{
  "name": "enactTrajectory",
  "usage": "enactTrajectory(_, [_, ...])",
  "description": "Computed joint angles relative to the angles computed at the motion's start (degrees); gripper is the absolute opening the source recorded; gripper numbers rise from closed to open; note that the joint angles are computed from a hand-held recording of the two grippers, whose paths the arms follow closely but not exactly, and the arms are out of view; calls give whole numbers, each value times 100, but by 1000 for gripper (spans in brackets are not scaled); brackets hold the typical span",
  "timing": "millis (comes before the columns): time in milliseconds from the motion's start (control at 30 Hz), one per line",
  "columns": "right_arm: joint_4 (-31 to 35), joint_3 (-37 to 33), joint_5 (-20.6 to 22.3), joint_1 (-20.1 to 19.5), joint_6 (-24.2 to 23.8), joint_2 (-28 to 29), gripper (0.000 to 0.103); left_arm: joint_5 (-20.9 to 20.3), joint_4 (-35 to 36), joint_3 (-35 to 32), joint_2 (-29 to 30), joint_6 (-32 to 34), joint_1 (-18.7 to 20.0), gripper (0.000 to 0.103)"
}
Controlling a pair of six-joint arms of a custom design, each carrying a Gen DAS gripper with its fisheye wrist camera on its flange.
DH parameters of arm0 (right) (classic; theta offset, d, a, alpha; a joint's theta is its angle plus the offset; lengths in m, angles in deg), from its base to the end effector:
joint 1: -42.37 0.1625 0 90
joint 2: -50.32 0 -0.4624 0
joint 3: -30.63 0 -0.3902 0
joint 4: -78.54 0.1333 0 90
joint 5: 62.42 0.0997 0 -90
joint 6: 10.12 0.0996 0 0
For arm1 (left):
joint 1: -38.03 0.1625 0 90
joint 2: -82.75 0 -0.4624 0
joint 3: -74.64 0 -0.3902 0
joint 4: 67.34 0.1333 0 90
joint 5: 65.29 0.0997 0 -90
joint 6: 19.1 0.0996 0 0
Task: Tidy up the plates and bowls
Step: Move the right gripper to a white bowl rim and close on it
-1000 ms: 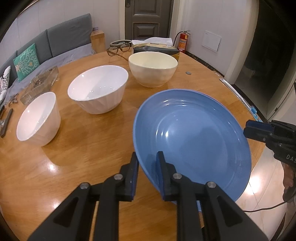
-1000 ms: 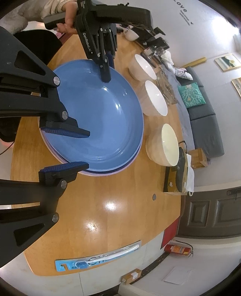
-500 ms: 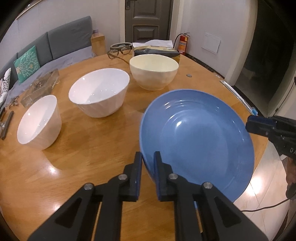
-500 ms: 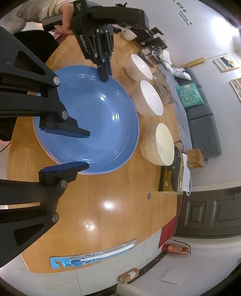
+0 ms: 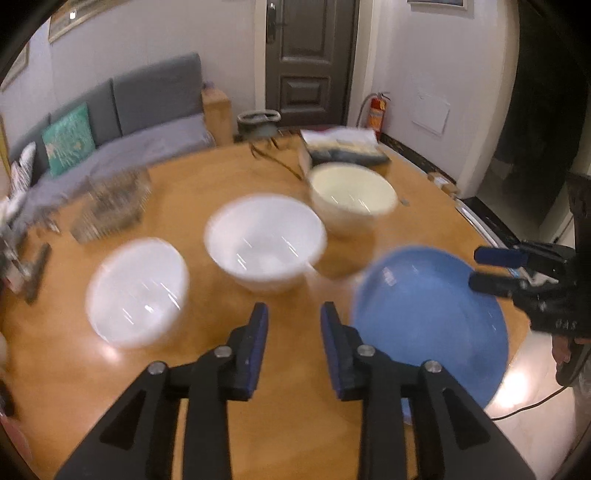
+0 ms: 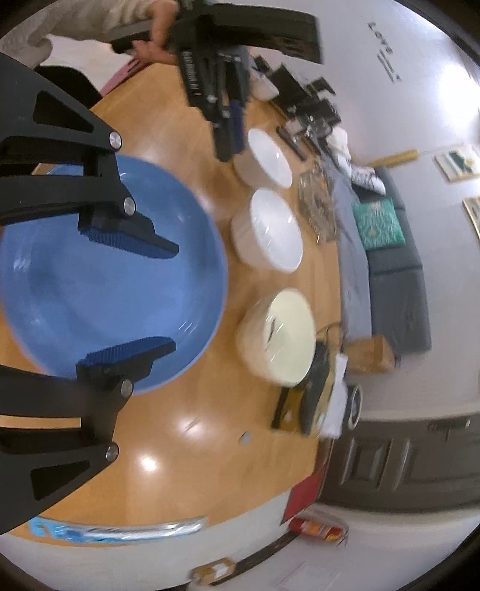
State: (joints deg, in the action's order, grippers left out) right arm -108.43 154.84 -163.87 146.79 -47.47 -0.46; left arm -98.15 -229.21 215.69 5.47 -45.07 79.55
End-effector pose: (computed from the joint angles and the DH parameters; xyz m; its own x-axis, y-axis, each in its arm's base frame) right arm 0.2429 -0.4889 0.0971 -0.6318 -0.6717 0.3870 -0.7693 0.6043 -0.2071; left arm -0.1411 -0.4147 0.2241 -0.7276 0.0073 -0.6859 0.4701 0.7335 -0.4908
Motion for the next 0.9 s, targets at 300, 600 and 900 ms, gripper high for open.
enactTrajectory(300, [807,-939,451,317,-321,602,71,-307,477,-1077,-95,1274,867,48])
enactTrajectory(600, [1516,-1821,211,512,-564,1379,82,-644,694,-1849,509,1436,1789,49])
enactTrajectory(900, [1774,-2325,-119,546,-584,1878,82,-674,590,-2024,822,1529,2013,36])
